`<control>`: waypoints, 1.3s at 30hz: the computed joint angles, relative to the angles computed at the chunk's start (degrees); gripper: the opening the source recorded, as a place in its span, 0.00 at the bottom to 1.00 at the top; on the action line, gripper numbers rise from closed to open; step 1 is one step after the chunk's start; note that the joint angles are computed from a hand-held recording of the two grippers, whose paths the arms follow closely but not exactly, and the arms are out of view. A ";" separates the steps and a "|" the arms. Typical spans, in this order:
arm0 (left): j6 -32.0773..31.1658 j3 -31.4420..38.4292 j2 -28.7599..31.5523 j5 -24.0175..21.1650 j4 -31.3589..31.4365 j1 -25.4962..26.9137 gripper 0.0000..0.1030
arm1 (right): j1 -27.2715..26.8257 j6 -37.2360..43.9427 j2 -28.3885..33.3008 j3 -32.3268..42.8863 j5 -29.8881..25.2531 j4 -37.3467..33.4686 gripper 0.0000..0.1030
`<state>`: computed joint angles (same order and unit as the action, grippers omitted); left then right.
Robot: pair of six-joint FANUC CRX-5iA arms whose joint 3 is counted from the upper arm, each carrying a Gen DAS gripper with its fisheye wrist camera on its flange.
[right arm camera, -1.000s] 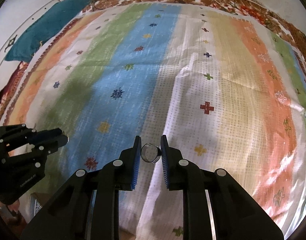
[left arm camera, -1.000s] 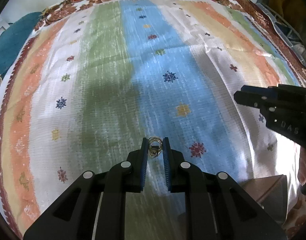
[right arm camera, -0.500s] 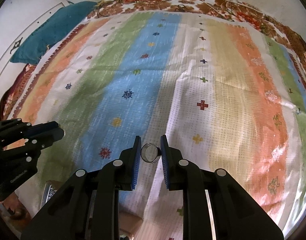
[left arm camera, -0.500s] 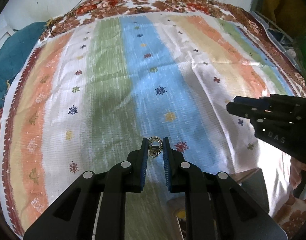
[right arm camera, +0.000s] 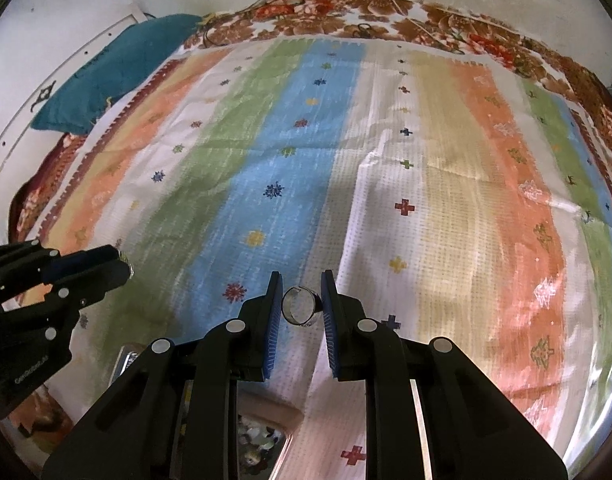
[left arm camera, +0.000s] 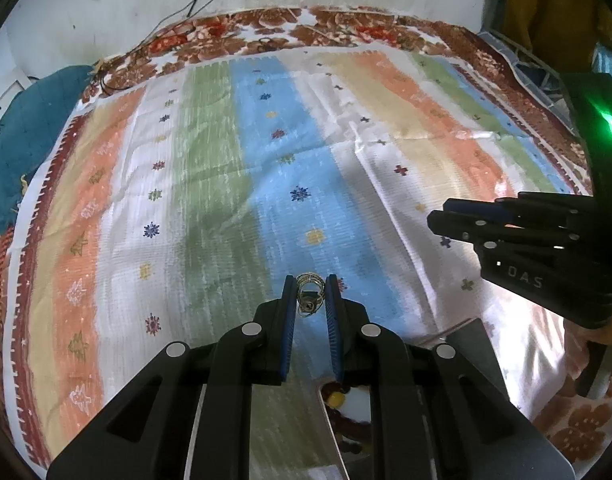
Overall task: Organize jewelry
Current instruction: 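Carry gold charm with left tool while right tool carries silver ring to tin, then open left tool over tin while right tool drops silver ring into tin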
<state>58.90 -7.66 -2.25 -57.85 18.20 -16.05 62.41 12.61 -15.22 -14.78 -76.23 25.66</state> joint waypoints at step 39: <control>-5.39 -12.28 -13.49 -1.10 6.69 2.47 0.14 | 20.23 -9.45 -4.85 -2.53 -7.69 8.44 0.20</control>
<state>53.52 -19.94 -15.74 -58.95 24.89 -13.58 82.64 3.15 -20.06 -17.30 -83.92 34.10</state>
